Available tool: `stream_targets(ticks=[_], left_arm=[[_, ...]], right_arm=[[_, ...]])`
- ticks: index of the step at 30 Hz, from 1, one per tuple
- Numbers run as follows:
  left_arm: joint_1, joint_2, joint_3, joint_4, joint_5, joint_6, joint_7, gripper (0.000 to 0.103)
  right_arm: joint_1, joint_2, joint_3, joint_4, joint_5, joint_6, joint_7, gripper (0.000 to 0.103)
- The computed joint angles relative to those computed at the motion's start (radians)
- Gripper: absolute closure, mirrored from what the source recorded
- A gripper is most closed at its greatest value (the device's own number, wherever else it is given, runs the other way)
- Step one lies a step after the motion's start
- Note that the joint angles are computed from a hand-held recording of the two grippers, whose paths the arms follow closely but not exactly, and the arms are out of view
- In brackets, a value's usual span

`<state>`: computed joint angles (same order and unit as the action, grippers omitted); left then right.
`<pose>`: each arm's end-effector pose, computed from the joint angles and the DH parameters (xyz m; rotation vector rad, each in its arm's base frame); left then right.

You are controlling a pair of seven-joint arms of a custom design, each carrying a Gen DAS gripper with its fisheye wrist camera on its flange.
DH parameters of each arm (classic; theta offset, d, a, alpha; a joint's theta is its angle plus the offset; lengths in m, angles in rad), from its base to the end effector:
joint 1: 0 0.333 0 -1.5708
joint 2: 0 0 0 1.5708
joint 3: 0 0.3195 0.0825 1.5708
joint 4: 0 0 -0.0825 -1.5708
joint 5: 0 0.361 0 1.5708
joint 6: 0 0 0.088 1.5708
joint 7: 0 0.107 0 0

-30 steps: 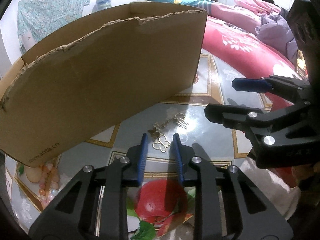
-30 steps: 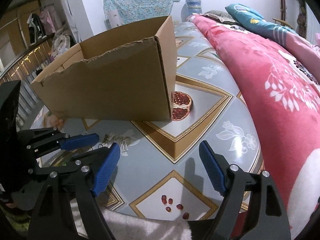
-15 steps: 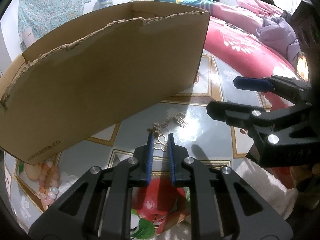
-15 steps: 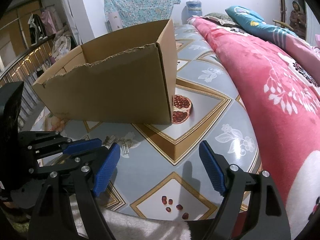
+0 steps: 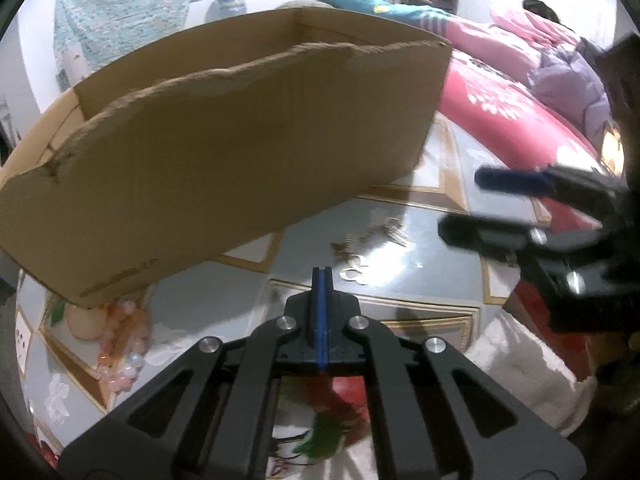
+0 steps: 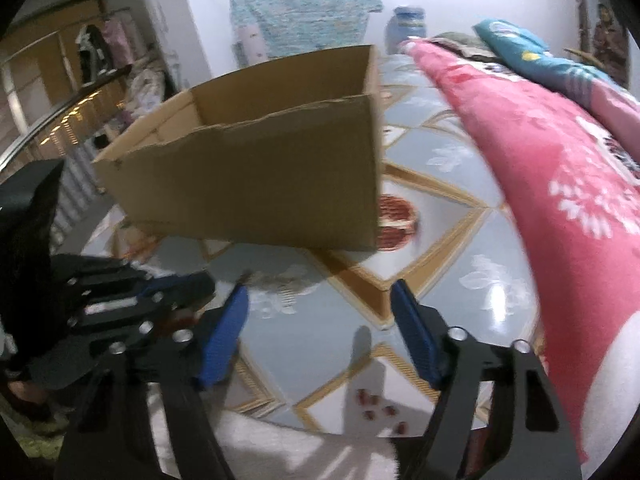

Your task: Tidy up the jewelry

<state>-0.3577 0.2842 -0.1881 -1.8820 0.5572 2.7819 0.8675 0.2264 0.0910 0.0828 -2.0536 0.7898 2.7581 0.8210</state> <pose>0.5431 -0.3451 0.4444 -1.5913 2.1124 -0.7601 0.5676 0.1490 0.4698 -1.9992 1.3172 -0.2622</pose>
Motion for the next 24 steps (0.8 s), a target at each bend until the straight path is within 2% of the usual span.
stream_targets(ticks=[3, 7, 12, 17, 24], left_arm=[[-0.003, -0.014, 0.020, -0.014, 0.025, 0.006, -0.043, 0.103], [0.013, -0.027, 0.022, -0.036, 0.031, 0.022, -0.067, 0.103], [0.031, -0.034, 0.015, -0.059, 0.020, 0.053, -0.073, 0.103], [0.038, -0.033, 0.013, -0.068, 0.009, 0.068, -0.067, 0.103], [0.045, -0.036, 0.013, -0.081, -0.004, 0.087, -0.057, 0.103]], right_arm=[[0.004, 0.007, 0.014, 0.010, 0.028, -0.047, -0.084, 0.048], [0.023, 0.036, 0.019, 0.031, -0.021, -0.054, -0.099, 0.053], [0.030, 0.086, 0.022, 0.080, -0.094, -0.086, -0.075, 0.066], [0.037, 0.097, 0.026, 0.091, -0.150, -0.077, -0.059, 0.068], [0.058, 0.112, 0.015, 0.113, -0.278, -0.077, 0.049, 0.079]])
